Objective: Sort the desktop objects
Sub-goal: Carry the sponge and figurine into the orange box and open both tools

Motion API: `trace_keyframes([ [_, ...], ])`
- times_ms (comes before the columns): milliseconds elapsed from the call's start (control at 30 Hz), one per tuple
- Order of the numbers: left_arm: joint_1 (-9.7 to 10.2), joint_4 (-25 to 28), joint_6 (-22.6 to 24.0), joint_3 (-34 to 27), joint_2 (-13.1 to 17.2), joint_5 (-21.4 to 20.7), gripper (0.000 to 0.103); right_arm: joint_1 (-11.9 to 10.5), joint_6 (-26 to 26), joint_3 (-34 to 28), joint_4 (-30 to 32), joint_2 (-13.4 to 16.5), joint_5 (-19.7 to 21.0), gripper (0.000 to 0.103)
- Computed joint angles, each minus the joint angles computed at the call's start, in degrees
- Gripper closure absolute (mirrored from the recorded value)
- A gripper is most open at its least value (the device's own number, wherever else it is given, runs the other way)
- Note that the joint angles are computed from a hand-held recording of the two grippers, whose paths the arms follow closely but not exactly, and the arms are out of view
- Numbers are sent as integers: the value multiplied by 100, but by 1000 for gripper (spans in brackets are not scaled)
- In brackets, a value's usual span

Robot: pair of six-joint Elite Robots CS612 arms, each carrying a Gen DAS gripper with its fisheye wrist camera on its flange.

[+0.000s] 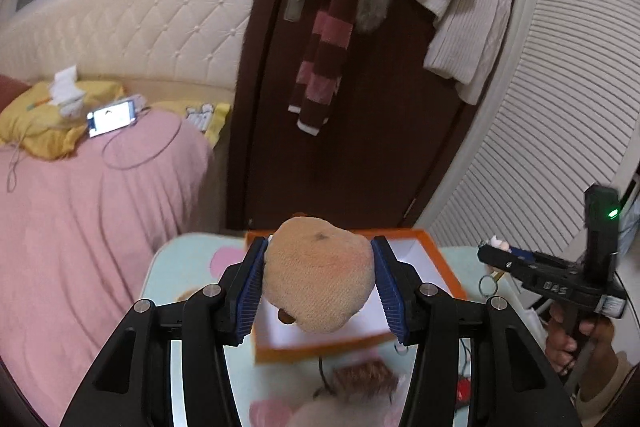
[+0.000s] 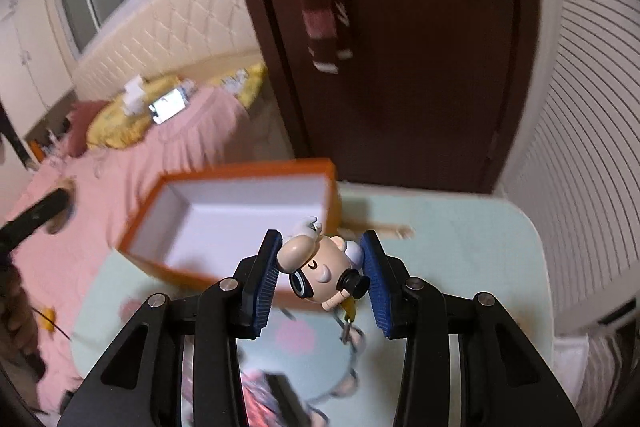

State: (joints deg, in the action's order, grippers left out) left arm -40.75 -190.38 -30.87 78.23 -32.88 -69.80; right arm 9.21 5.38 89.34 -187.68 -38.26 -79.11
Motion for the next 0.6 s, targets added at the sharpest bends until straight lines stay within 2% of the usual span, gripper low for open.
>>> trace_keyframes([
  [100,43,507,-40,-347,149,-96,53,51,-10,-256,-85,92,199,61],
  [233,140,1047,-127,-745,388,-489,53,167,-136,-644,11,293,302,61],
  [467,213,1986,-389,-1030,570,-865,53,338,-362,-1205,1177,653,78,61],
  [600,196,2037,-295,-1048,596,-924,53,398,-472,-1294,1517,740,-127,61],
])
